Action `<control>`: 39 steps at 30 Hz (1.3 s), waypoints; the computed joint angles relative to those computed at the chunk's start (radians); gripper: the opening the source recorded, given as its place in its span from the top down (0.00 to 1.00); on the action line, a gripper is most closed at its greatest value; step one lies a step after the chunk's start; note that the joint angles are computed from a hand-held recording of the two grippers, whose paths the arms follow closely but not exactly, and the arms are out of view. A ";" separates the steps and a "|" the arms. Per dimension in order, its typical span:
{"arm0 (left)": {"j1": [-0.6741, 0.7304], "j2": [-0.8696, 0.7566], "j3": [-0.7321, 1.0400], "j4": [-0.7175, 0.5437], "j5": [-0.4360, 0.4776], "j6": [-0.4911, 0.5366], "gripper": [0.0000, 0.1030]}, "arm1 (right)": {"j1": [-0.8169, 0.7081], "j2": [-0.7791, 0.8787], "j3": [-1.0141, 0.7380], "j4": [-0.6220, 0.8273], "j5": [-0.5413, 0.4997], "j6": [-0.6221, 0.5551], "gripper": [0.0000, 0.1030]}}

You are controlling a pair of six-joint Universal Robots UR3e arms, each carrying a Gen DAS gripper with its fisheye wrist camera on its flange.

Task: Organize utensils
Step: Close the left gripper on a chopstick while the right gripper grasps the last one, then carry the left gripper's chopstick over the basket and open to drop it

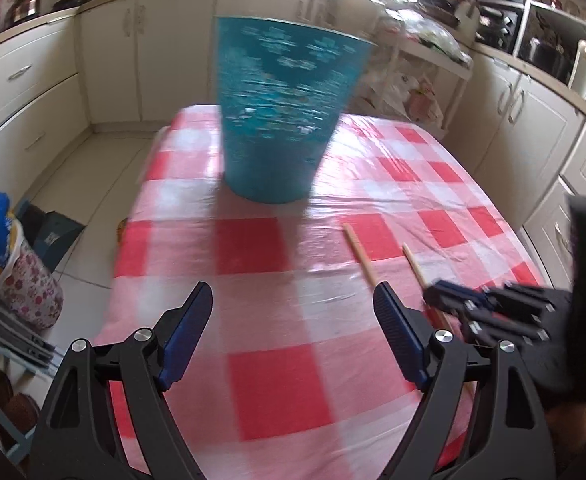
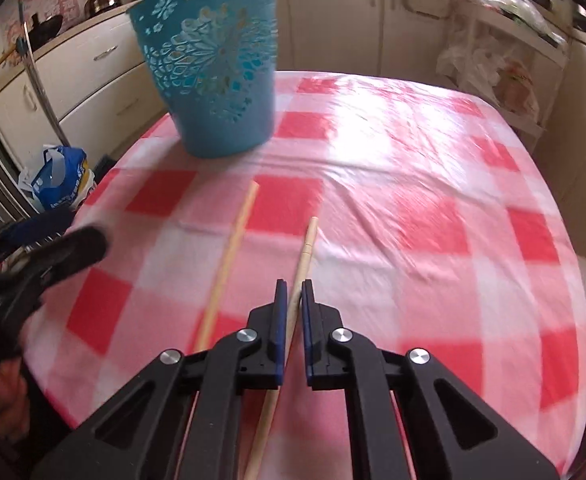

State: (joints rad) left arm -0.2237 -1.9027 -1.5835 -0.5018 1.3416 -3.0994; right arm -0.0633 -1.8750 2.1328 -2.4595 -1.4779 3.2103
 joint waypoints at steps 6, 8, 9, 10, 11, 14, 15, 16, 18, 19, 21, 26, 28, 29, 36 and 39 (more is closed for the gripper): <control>-0.136 -0.232 0.333 -0.175 0.150 -0.018 0.24 | -0.108 -0.156 0.113 0.035 0.063 -0.007 0.93; -0.165 -0.298 0.422 -0.216 0.195 -0.035 0.24 | -0.110 -0.154 0.110 0.032 0.064 -0.005 0.93; -0.171 -0.315 0.446 -0.232 0.203 -0.033 0.24 | -0.109 -0.151 0.110 0.028 0.062 -0.002 0.93; -0.176 -0.331 0.474 -0.254 0.209 -0.032 0.28 | -0.116 -0.156 0.116 0.026 0.069 -0.003 0.93; -0.181 -0.337 0.479 -0.246 0.213 -0.029 0.32 | -0.127 -0.165 0.121 0.030 0.077 -0.011 0.93; -0.186 -0.338 0.470 -0.230 0.209 0.026 0.59 | -0.131 -0.163 0.123 0.025 0.082 -0.018 0.92; -0.179 -0.327 0.458 -0.232 0.191 0.042 0.76 | -0.133 -0.169 0.127 0.027 0.083 -0.020 0.92; -0.167 -0.316 0.452 -0.246 0.165 0.050 0.89 | -0.131 -0.168 0.127 0.024 0.083 -0.023 0.92; -0.145 -0.292 0.421 -0.246 0.131 0.059 0.92 | -0.123 -0.167 0.130 0.016 0.085 -0.029 0.92; -0.132 -0.266 0.373 -0.219 0.124 0.069 0.94 | -0.121 -0.159 0.128 0.011 0.095 -0.034 0.92; -0.094 -0.214 0.282 -0.182 0.072 0.089 0.95 | -0.112 -0.158 0.131 -0.005 0.123 -0.047 0.92; -0.024 -0.127 0.179 -0.206 -0.011 0.171 0.95 | -0.083 -0.134 0.107 0.000 0.112 -0.043 0.88; -0.024 -0.138 0.217 -0.254 -0.005 0.184 0.91 | -0.068 -0.121 0.099 0.002 0.099 -0.043 0.78; -0.033 -0.150 0.241 -0.266 0.016 0.192 0.88 | -0.059 -0.114 0.096 0.000 0.088 -0.044 0.77; -0.084 -0.205 0.322 -0.277 0.125 0.213 0.62 | -0.032 -0.092 0.092 -0.027 0.045 -0.050 0.94; -0.088 -0.216 0.337 -0.279 0.126 0.209 0.62 | -0.039 -0.104 0.096 -0.036 0.048 -0.055 0.94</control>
State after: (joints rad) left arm -0.3116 -2.1189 -1.2466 -0.7813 1.4671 -2.8905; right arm -0.1020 -1.9786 2.2288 -2.4950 -1.4303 3.1557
